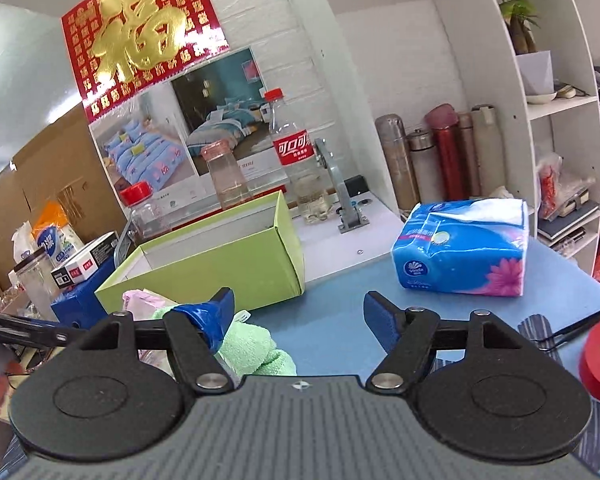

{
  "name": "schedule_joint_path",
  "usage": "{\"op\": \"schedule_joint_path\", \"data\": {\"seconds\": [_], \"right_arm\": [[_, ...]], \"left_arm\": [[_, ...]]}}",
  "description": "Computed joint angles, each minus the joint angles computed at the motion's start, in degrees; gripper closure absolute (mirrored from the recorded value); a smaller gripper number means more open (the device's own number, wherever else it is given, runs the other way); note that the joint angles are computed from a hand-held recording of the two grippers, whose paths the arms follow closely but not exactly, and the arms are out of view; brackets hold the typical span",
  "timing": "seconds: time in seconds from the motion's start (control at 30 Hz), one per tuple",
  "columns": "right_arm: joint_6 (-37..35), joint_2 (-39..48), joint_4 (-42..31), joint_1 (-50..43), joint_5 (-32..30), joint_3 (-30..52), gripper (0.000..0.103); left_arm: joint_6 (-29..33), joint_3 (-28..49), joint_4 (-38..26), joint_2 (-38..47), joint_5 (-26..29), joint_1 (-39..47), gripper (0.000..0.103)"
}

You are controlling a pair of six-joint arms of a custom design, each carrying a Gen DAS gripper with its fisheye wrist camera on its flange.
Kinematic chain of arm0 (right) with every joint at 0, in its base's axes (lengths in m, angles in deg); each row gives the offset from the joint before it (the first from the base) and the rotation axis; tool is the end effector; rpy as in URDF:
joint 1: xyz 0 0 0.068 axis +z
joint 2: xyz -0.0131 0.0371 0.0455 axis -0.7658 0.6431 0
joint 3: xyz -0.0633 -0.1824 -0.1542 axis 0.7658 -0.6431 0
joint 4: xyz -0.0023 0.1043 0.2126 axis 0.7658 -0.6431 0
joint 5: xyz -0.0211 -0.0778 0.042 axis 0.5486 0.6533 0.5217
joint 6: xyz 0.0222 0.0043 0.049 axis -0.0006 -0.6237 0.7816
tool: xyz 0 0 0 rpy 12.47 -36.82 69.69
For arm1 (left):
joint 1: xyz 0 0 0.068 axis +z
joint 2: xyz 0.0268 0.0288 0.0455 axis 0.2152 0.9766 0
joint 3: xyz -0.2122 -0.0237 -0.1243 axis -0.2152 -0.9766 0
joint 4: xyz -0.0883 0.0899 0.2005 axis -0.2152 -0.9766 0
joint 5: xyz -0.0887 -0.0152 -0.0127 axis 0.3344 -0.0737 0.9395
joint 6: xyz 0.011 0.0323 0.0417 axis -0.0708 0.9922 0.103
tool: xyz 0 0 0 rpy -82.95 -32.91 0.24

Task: Organize soft objects
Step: 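Move the left tool to the clear zip bag, then grasp the clear zip bag with the left tool while the right tool grasps the green towel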

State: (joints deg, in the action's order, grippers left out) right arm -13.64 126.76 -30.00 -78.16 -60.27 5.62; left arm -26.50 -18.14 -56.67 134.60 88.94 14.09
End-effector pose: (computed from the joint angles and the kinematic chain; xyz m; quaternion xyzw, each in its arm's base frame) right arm 0.2171 -0.0921 0.1224 0.0721 0.8328 0.1637 0.5240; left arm 0.3295 -0.0006 0.1327 0.1268 0.9210 -0.0948 0.3560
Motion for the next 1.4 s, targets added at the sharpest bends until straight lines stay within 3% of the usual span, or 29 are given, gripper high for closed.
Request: {"op": "schedule_joint_path", "data": {"seconds": [0.2, 0.4, 0.67, 0.77, 0.93, 1.03, 1.2, 1.4], "right_arm": [[-0.8, -3.1, 0.7, -2.9, -2.0, -2.6, 0.044], [0.3, -1.3, 2.9, -1.1, -2.6, -3.0, 0.044], [-0.7, -1.1, 2.4, 2.2, -1.5, -3.6, 0.043], [-0.1, -0.7, 3.1, 2.7, -1.0, -3.6, 0.042], [1.1, -0.6, 3.3, 3.1, -2.3, -3.4, 0.042], [-0.1, -2.1, 2.2, 1.8, -2.8, -3.9, 0.042], [-0.4, -0.3, 1.4, -0.5, -1.8, -1.6, 0.042], [-2.0, 4.3, -1.0, -0.4, 0.5, 3.5, 0.041]], "left_arm": [[-2.2, -1.4, 0.3, 1.4, 1.4, 5.6, 0.001], [1.2, -8.5, 2.6, -2.2, -0.7, 14.2, 0.001], [14.9, -24.2, 0.0, -13.7, 9.2, 29.8, 0.001], [14.1, -27.2, 1.4, -16.1, 10.6, 32.7, 0.001], [7.8, -22.3, 3.6, -5.0, 11.4, 31.7, 0.001], [4.3, -20.7, 8.0, -1.7, 11.7, 30.0, 0.001], [-2.0, -13.0, 9.0, 5.0, 12.6, 27.2, 0.000], [-6.6, -3.4, 9.5, 11.9, 6.8, 21.5, 0.001]]}}
